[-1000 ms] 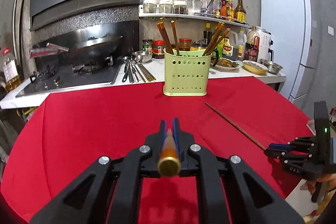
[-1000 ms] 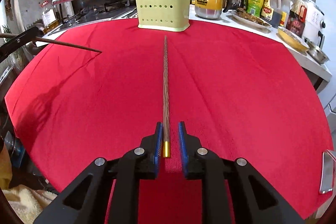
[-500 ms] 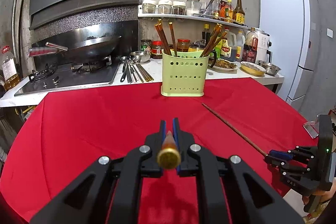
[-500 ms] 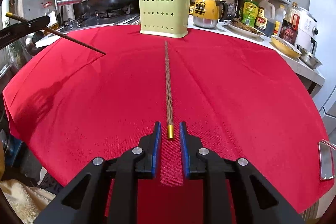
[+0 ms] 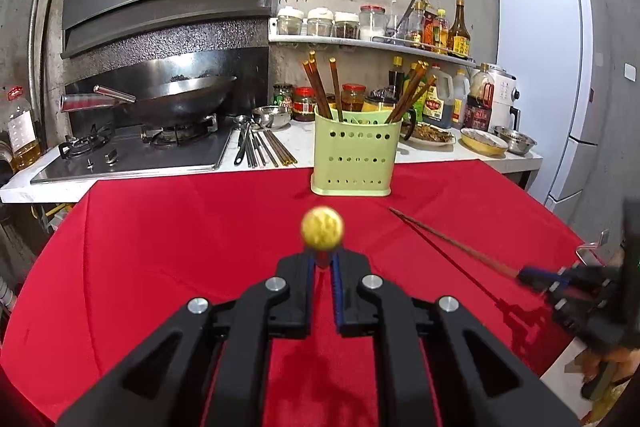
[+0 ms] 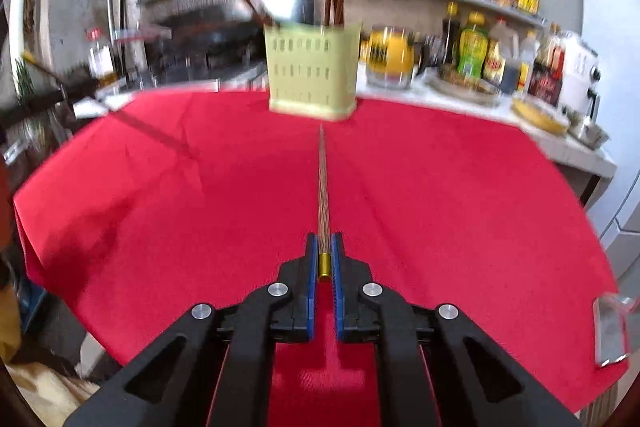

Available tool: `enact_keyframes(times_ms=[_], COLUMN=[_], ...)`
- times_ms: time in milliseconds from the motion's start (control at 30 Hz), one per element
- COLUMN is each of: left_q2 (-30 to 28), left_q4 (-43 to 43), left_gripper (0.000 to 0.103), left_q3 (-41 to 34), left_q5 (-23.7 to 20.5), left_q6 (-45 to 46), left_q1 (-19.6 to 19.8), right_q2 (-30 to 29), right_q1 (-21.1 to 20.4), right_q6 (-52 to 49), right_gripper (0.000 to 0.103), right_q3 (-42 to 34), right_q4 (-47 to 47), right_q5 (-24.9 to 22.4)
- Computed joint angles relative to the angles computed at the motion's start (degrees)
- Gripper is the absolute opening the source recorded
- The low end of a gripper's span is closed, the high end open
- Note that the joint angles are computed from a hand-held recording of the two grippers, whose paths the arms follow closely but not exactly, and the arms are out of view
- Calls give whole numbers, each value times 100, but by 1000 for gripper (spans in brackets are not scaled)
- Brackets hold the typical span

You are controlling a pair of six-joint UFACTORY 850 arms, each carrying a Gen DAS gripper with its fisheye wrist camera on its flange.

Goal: Organize utensils
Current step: 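Carry both chopsticks upright over the green holder and lower them tip-first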

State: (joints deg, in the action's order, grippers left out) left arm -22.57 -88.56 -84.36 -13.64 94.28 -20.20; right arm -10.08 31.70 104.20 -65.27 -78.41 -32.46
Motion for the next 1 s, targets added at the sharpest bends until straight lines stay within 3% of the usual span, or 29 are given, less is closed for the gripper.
enact_keyframes(times_ms=[133,400,733,1000], left_q2=[-14,6,-60,-141], left_q4=[-111,-277,26,1243], left_gripper=[7,7,7,7], left_q3=[-35,-3,-132,-403], left_q5=[5,-27,-34,-219], left_q6=[88,306,-14,-1183], left_q1=[1,-13,-1,-1], right_q2=[267,280,-170,-548], right_q1=[55,-37,-364,-462], right_q6=[251,79,-290,-1380], right_gripper=[7,7,7,8], right_q3=[-235,-859,-1638,-1799], right_q4=[-592,-1016,-779,119], right_q5=[-247,-289,124,307])
